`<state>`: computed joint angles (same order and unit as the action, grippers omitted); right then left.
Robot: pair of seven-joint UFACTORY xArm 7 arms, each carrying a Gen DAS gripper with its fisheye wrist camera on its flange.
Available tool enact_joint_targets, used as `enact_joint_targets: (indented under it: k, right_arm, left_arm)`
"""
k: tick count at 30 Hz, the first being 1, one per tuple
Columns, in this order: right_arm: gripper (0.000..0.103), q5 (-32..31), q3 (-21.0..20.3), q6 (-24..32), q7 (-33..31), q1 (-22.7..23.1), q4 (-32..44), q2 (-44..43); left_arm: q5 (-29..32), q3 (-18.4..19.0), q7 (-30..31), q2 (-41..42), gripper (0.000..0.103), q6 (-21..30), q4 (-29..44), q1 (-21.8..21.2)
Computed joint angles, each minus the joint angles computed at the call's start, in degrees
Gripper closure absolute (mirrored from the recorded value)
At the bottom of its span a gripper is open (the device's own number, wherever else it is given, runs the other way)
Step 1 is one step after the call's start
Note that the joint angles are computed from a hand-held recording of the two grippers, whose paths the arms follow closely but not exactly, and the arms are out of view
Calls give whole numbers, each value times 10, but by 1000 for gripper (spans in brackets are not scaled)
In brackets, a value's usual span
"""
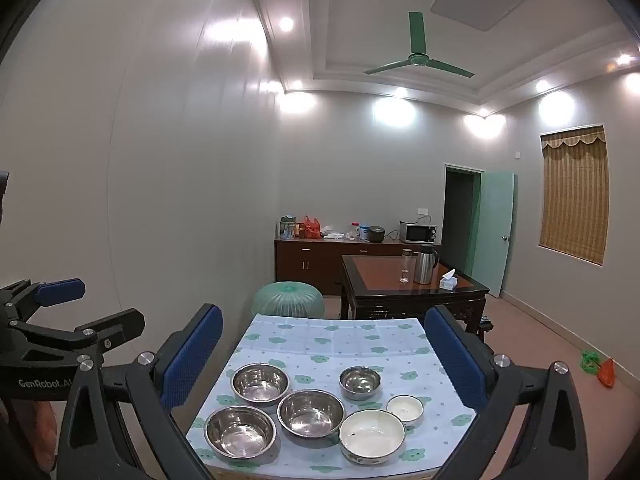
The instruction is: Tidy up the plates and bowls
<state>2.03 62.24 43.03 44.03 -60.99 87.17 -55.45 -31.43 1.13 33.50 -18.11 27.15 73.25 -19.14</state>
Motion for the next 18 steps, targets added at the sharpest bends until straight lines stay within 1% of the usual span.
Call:
enact_joint_targets:
  k: [1, 7, 8, 18]
  right_arm:
    - [1, 0, 0, -2, 1, 0, -1, -1]
    - [1, -1, -1, -1, -3, 1, 0, 0]
    - [1, -1, -2, 0, -3, 2, 0, 0]
    - [1, 1, -1, 3, -5, 4, 2, 2]
  left_arm:
    - [7, -3, -2, 0, 0, 2, 1, 3]
    - [6, -5, -8, 10, 0, 0, 10, 2]
    - [0, -1, 4, -1, 0, -6, -3, 0]
    - [2, 1, 7, 2, 0, -3, 3, 0]
